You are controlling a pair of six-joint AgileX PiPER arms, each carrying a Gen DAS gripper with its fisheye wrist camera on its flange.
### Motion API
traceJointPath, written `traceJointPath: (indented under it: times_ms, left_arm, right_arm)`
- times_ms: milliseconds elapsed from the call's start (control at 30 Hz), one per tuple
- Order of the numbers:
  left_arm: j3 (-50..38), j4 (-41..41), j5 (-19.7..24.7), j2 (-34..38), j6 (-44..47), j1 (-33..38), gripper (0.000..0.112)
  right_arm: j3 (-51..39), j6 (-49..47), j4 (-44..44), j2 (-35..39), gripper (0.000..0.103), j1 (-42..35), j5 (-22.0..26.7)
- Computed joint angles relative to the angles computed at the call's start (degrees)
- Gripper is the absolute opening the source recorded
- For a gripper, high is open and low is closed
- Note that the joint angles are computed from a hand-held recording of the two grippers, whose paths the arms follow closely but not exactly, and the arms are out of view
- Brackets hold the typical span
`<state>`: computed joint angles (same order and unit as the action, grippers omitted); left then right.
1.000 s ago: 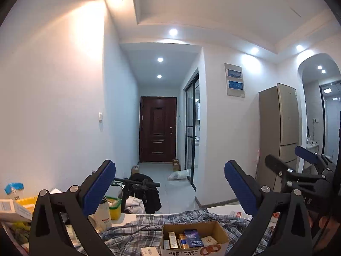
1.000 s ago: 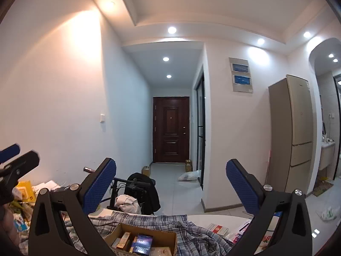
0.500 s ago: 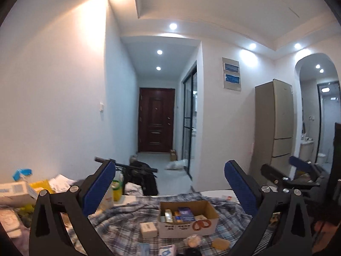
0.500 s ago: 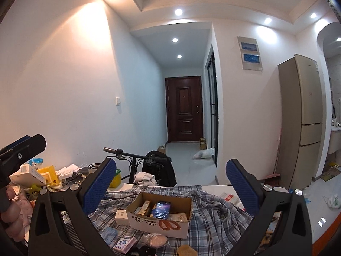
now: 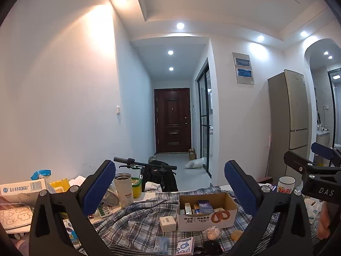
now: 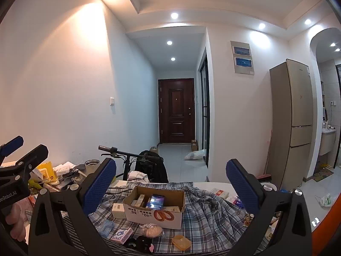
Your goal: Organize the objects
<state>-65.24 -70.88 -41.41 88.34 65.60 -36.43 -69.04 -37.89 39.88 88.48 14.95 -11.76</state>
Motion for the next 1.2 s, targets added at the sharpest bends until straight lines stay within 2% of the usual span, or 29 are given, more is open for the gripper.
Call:
traceJointPath:
  times_ms: [133,233,300,433,533,633,700,800,933,1100,1200]
  left_arm:
    - [-0.4,-1.0,-1.2,1.7,0.7,0.0,0.103]
    - [1.9,3.3,0.8,1.7,-5.0,1.1,0.103]
    - [4.1,8.1,1.7,1.8,-10.8,1.7,0.103]
    - [6.0,13.6,3.4,3.9,-17.0,3.0,0.103]
    - [6.5,16.4,4.3,5.9,-20.6,4.0,0.103]
    - [7.1,19.3,5.5,7.7,-24.9,4.9,0.103]
    - [7.0,20.9,5.9,9.0,-26.7,5.4,0.103]
    - [5.9,19.8,4.0,11.8,-25.6,4.9,0.103]
    - [4.7,21.0,2.0,15.1,-25.6,4.6,0.103]
    - [5.5,33.0,5.7,17.4,-39.3,7.9,0.103]
    - [4.9,34.7,5.0,19.7,-44.0,9.0,0.103]
  right_arm:
    - [1.3,-2.7,2.7,0.4,0.103,0.6,-2.1]
    - [2.7,-6.0,5.1,0.4,0.103,1.8,-5.4]
    - [4.0,-2.8,2.2,0.6,0.103,1.8,-6.9]
    - [5.7,9.4,-8.7,1.9,0.103,0.3,-6.6]
    - [5.7,4.0,-4.4,3.9,0.103,0.9,-8.2]
    - [7.2,2.3,-3.3,5.5,0.103,2.0,-13.0]
    - [7.9,6.9,-7.8,6.4,0.103,1.4,-13.4]
    - [8.4,17.0,-17.3,8.0,0.103,-0.2,-11.5]
    - [8.7,24.3,-22.3,10.7,0.103,-1.1,-12.2]
    - [9.7,29.1,-27.2,14.1,0.103,-1.7,-16.2]
    - [10.4,29.3,-28.2,15.7,0.103,-1.2,-19.8]
